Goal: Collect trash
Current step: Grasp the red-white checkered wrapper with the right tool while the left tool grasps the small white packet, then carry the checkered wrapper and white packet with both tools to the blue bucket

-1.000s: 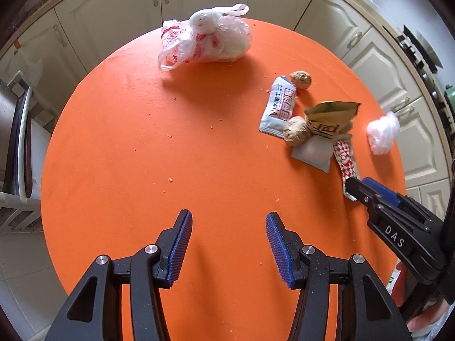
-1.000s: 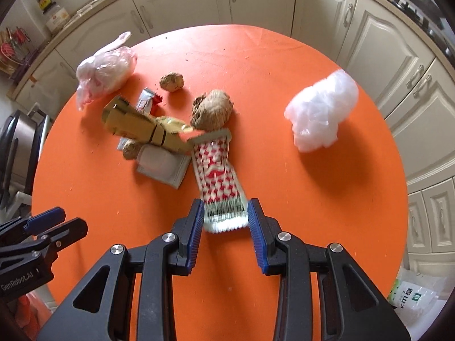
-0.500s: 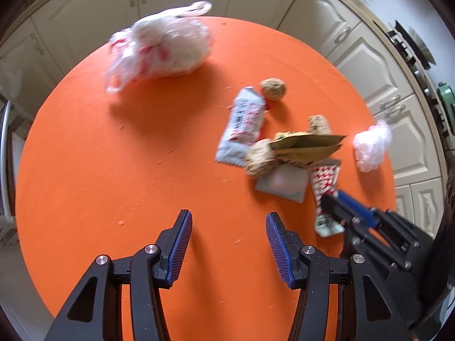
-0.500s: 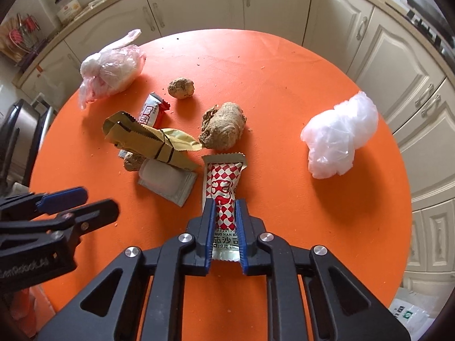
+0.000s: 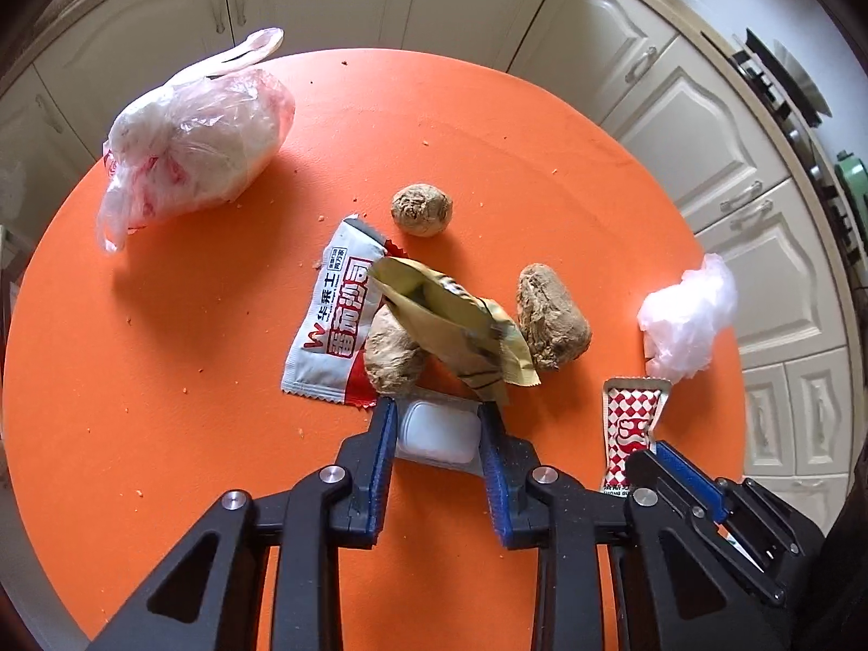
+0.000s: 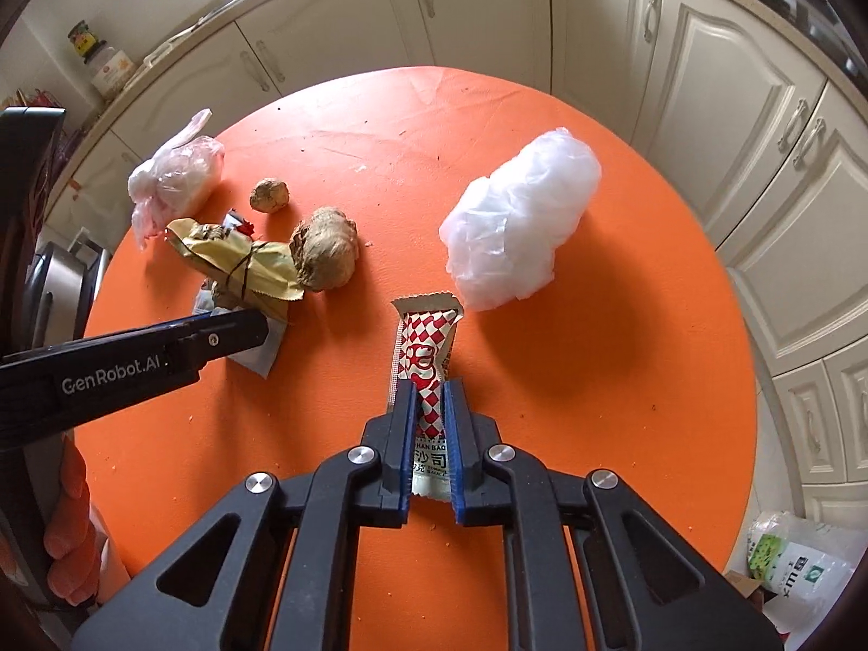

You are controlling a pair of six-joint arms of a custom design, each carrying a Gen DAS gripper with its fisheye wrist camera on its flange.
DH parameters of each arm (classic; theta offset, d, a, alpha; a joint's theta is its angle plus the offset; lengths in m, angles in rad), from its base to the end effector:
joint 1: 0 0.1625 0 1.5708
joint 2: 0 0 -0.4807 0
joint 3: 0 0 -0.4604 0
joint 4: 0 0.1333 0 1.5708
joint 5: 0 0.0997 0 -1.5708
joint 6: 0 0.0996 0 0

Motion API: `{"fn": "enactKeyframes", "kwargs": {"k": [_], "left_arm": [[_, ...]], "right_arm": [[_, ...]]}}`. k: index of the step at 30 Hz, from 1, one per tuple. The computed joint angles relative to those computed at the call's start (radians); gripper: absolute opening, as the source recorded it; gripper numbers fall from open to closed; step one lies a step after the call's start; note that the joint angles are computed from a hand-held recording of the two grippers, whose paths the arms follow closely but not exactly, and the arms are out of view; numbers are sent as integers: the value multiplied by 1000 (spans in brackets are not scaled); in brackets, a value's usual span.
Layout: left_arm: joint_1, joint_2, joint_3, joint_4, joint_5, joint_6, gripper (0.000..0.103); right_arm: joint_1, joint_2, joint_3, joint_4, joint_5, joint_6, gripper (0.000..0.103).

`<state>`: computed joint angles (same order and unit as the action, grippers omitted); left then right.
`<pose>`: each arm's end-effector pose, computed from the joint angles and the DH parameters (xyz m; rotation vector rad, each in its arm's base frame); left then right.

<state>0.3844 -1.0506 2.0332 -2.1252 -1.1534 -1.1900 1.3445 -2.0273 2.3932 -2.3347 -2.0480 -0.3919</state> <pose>-0.4422 -0.3662 0.0724 0.1141 2.5785 -0.2973 0.0081 -0.3551 0.3863 0.0864 -2.5566 0.3018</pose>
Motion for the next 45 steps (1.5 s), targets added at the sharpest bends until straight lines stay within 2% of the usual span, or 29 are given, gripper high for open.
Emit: {"fn": "enactKeyframes", "kwargs": {"k": [9,18,26,30,38,42,45], "left_arm": [[-28,-7,8,-2,-51,10,24],[-108,-19,-6,57,-53,-23,24],[-171,14,-54,77,-64,-8,24],[-186,43,-74,69,-81,7,24],[-216,121,-129,46,-106,59,24],[-230,185,-188,47,-114,116,24],[-241,244,-245,38,-126,176,24]], "right_arm": [[-6,-19,5,10,25,-4,10],[-17,-131,17,74,59,-18,9],[-84,-255,16,138,113,-62,8],[-148,-322,16,174,147,-106,6],[-312,-474,-2,238,263,-200,6],[-445,-538,-22,266,342,-255,6],[-589,-584,-42,292,429,-317,6]]}}
